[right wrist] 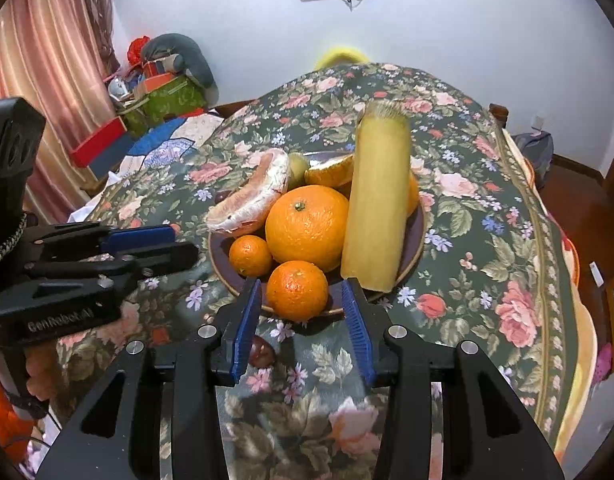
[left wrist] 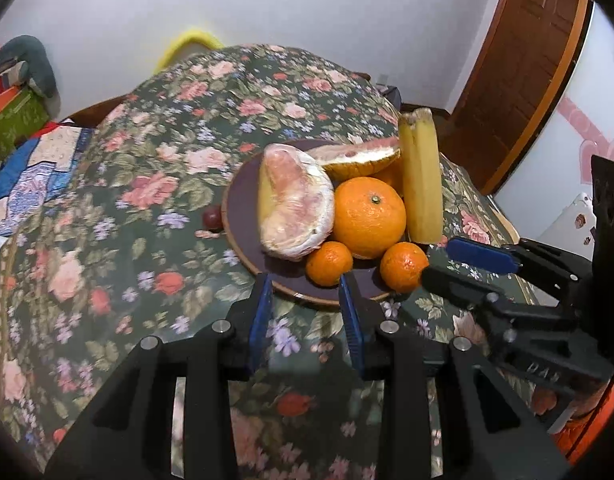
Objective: Organize fruits
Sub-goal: 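Place both mandarins on the plate beside the large orange and open both tools, then grasp a dark red date from the table with the right tool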
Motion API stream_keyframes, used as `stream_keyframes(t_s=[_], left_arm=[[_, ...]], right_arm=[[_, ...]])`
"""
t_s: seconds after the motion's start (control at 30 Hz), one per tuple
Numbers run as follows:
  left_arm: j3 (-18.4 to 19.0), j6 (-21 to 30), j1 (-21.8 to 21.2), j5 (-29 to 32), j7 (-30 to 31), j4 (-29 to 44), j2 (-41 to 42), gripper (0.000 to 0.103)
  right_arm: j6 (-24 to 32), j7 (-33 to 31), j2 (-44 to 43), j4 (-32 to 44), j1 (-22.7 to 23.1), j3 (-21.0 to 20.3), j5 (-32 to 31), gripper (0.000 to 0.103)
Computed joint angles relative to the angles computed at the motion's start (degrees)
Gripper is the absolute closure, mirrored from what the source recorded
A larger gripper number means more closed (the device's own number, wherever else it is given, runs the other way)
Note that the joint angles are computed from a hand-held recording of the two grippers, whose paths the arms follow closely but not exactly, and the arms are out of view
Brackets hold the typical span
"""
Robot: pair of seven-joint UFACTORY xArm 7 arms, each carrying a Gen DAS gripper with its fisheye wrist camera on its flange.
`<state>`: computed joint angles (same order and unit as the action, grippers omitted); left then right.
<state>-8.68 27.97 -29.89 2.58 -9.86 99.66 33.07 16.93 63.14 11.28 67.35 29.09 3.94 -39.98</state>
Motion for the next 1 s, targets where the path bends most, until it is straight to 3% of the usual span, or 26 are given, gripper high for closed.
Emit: stream_keyframes(t_s=[0.27, 0.67, 0.87, 1.0], left_arm=[[0.71, -4.31, 1.88, 0.92, -2.78, -12.96, -9.22, 0.062], [-0.06, -3.23, 4.18, 0.39, -3.56, -16.73, -10.19, 0.062], [-0.62, -3.14, 4.75, -0.86, -2.97, -16.28, -9.22, 0.062], [-0.49, -2.80, 4.51, -0.94, -2.93, -15.80, -8.81, 0.062]], right_arm=[[2.09, 0.82, -1.38, -1.64, 0.46, 1.81, -0.50, 0.062], [3.17, -7.37, 4.43, 2.00, 1.68, 1.98, 8.00, 0.062], [2.25, -8.24, 5.33, 2.40, 3.08, 0.61, 8.80, 0.084], [1.61, -8.01, 4.71, 1.86, 3.65, -0.05, 8.92, 0.085]])
